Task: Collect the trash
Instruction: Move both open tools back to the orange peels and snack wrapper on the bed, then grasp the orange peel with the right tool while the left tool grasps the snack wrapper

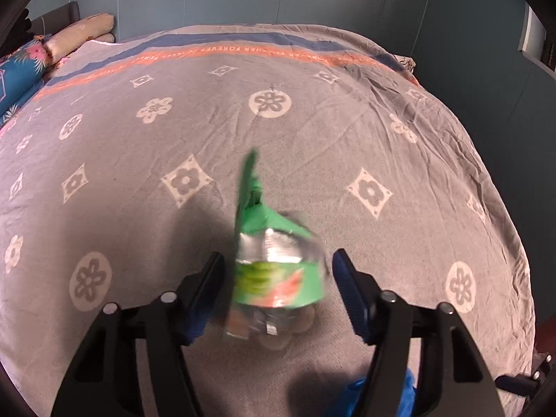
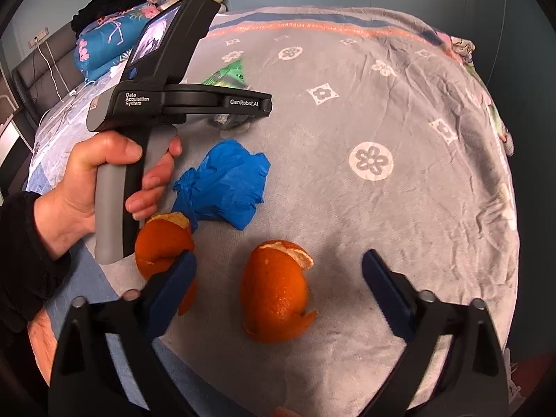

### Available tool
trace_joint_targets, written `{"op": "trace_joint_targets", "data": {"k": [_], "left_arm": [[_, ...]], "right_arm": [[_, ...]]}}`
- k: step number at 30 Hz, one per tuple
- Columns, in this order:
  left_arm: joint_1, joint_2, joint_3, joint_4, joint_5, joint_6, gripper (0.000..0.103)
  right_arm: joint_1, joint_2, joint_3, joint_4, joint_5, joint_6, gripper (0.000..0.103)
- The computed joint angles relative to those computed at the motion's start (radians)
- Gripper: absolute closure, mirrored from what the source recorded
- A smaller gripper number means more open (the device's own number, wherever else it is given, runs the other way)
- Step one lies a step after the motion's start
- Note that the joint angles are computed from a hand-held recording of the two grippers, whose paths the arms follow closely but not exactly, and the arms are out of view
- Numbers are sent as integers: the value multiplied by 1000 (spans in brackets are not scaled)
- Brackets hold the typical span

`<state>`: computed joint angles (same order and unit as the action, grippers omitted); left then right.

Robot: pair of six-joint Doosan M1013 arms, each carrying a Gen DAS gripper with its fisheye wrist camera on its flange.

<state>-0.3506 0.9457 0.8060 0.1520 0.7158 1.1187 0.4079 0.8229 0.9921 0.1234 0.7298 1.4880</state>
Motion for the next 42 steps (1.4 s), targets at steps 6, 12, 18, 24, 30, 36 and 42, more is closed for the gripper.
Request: {"op": "trace_joint_targets", "data": {"k": [6, 12, 18, 24, 30, 36, 42], "left_arm": [[14, 0, 7, -70, -43, 0, 63], [21, -4, 20, -96, -80, -22, 71], [20, -39, 80, -69, -135, -39, 84], [20, -90, 149, -58, -182, -32, 93], [18, -152, 226, -54, -212, -28, 94], [2, -238, 327, -15, -224, -23, 94], [-22, -333, 435, 30, -246, -21, 94]], "right_arm": [[2, 15, -13, -3, 27, -14, 45], [2, 22, -19, 8, 43, -30, 63], [0, 19, -12, 23, 41, -53, 69], [0, 9, -5, 54, 50, -89, 71], [-4, -31, 38, 105, 1, -112, 71], [-9, -83, 89, 151, -34, -124, 71], [-4, -157, 168, 146, -103, -103, 71]]}}
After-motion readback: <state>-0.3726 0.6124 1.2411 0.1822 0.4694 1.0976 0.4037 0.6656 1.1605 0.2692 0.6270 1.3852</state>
